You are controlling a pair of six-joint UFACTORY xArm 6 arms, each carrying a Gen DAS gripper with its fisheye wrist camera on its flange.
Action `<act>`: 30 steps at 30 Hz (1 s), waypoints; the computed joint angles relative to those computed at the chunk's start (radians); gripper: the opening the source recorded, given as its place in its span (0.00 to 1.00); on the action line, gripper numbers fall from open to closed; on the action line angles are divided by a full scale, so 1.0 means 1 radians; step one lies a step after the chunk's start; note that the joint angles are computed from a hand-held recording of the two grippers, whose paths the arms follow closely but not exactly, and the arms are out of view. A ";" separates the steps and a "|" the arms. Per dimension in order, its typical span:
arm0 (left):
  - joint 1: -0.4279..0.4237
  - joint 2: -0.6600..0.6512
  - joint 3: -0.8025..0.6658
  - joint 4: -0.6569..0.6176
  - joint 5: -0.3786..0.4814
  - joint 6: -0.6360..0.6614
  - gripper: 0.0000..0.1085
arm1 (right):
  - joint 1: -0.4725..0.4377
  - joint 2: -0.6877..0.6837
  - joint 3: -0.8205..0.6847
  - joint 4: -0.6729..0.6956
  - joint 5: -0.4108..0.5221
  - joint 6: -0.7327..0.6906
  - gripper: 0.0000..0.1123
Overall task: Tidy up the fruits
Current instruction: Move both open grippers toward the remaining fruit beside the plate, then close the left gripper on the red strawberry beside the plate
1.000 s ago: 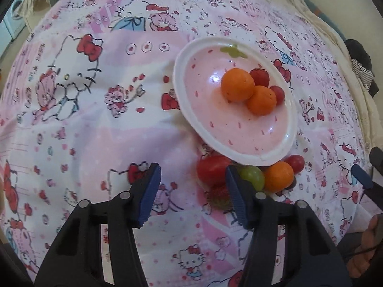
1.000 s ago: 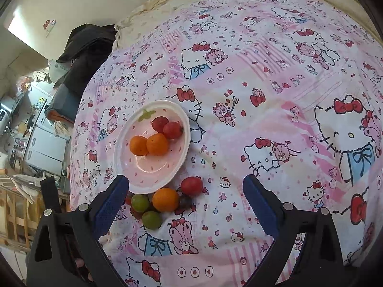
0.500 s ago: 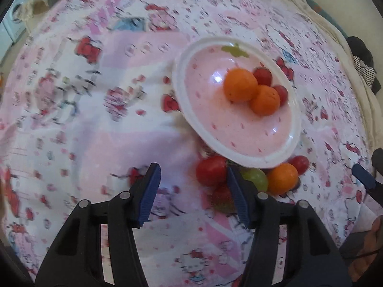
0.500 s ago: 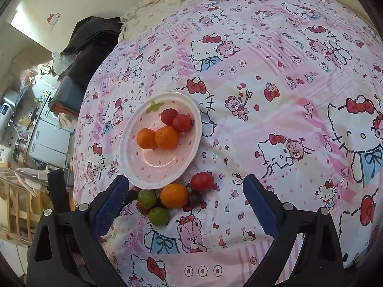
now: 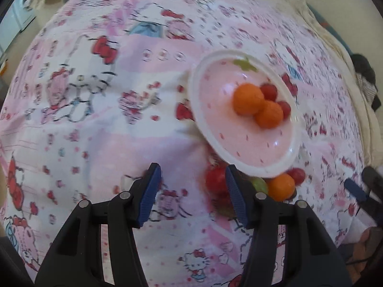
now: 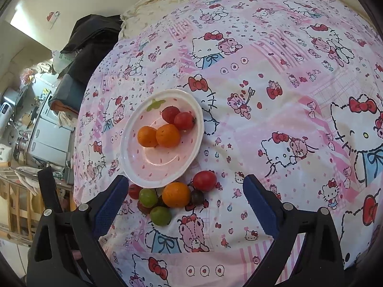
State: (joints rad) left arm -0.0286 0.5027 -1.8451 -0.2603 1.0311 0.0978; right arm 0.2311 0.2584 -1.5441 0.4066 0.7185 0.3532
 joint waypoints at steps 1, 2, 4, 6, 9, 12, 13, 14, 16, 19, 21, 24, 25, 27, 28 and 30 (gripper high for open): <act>-0.009 0.006 -0.005 0.017 -0.002 0.002 0.48 | -0.001 0.001 0.000 0.002 0.000 0.001 0.88; -0.017 0.015 -0.013 0.033 0.005 0.008 0.46 | -0.002 0.000 0.001 0.001 0.000 0.005 0.88; -0.016 0.024 -0.030 0.004 0.020 0.008 0.43 | -0.003 -0.001 0.002 -0.004 -0.001 0.011 0.88; -0.010 0.032 -0.048 -0.034 0.036 0.007 0.43 | -0.005 -0.004 0.006 -0.009 -0.002 0.017 0.88; -0.002 0.034 -0.053 -0.090 0.063 0.017 0.43 | -0.007 -0.011 0.017 -0.012 -0.006 0.027 0.88; 0.002 0.051 -0.073 -0.101 0.110 0.008 0.43 | -0.005 -0.003 0.007 -0.011 0.002 0.028 0.88; 0.003 0.058 -0.079 -0.095 0.121 0.000 0.43 | -0.004 -0.001 0.003 -0.014 0.005 0.027 0.88; 0.006 0.060 -0.078 -0.106 0.121 -0.004 0.43 | -0.001 0.001 0.000 -0.020 0.007 0.026 0.88; 0.010 0.058 -0.070 -0.122 0.118 -0.004 0.41 | 0.002 0.003 -0.004 -0.030 0.011 0.023 0.88; 0.005 0.046 -0.060 -0.128 0.109 0.029 0.24 | 0.001 0.001 0.000 -0.029 0.014 0.026 0.88; -0.011 0.006 -0.006 -0.043 0.019 0.012 0.24 | -0.002 -0.002 0.004 -0.032 0.012 0.031 0.88; 0.003 0.027 -0.023 0.106 -0.015 -0.108 0.24 | -0.004 -0.004 0.009 -0.037 0.008 0.042 0.88; 0.024 0.063 -0.077 0.072 0.037 -0.136 0.24 | -0.004 -0.003 0.008 -0.036 0.009 0.044 0.88; 0.042 0.075 -0.103 0.029 0.061 -0.155 0.23 | -0.003 0.002 0.001 -0.034 0.015 0.041 0.88; 0.038 0.059 -0.085 0.040 0.036 -0.158 0.23 | -0.002 0.004 -0.003 -0.032 0.016 0.037 0.88; 0.030 0.024 -0.038 0.034 -0.022 -0.137 0.23 | 0.002 0.008 -0.011 -0.032 0.016 0.030 0.88</act>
State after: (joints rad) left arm 0.0018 0.5271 -1.8826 -0.2266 1.0089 -0.0394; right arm 0.2327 0.2662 -1.5549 0.3743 0.7340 0.3832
